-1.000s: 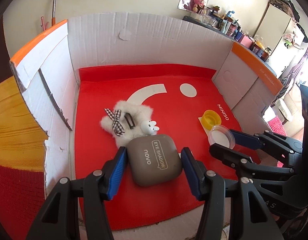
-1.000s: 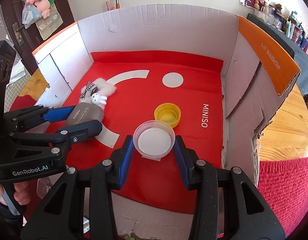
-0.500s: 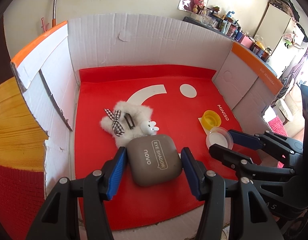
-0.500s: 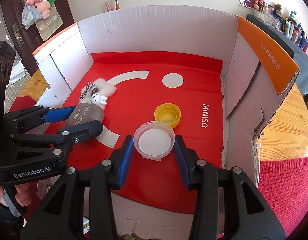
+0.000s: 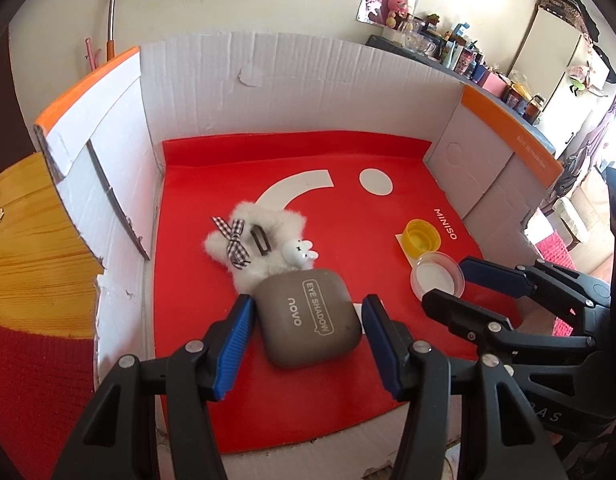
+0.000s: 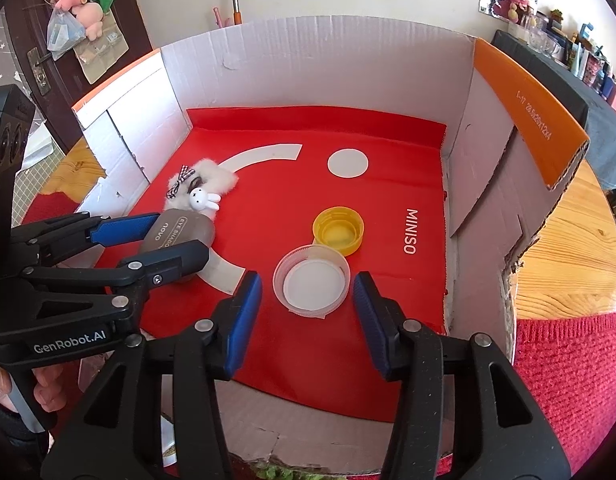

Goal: Organize objects
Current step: 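Lower and release the lid with the right tool while the left releases the case, then withdraw both tools out of the box toward the remaining items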

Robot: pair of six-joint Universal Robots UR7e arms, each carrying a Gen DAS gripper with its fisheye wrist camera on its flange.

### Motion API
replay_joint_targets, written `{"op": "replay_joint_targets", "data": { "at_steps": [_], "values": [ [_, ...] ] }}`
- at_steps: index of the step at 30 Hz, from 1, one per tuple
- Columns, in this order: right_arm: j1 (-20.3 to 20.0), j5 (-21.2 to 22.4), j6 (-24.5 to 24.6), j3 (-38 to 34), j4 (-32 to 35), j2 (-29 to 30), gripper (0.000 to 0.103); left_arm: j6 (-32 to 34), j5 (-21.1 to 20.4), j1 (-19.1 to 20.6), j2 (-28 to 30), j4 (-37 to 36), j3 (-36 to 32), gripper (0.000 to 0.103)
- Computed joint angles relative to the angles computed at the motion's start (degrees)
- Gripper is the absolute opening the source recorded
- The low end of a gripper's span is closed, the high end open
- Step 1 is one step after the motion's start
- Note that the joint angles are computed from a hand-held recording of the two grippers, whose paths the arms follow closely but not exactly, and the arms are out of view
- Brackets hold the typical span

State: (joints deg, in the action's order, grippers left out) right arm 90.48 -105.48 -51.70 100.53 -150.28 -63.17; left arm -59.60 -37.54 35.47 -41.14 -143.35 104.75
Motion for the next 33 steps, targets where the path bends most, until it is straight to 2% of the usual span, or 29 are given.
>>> {"op": "replay_joint_targets", "data": {
  "at_steps": [5, 13, 18, 23, 33],
  "values": [
    [0.0, 0.4, -0.5, 0.6, -0.2, -0.7, 0.052, -0.2, 0.4, -0.2, 0.0, 0.4, -0.1, 0.059],
    [-0.1, 1.0, -1.0, 1.5, -0.5, -2.0, 0.052, -0.7, 1.0, -0.7, 0.1, 1.2, -0.3, 0.059],
    [-0.2, 1.4, -1.2, 2.1, -0.5, -2.8, 0.053, -2.0, 1.8, -1.7, 0.4, 2.7, -0.6, 0.063],
    [-0.2, 1.7, -1.7, 3.0, -1.2, -3.8, 0.063, -2.8, 2.2, -2.3, 0.6, 3.3, -0.6, 0.064],
    [-0.5, 2.5, -2.0, 4.5, -1.6, -5.8, 0.063, -5.0, 2.9, -4.1, 0.6, 5.0, -0.2, 0.066]
  ]
}}
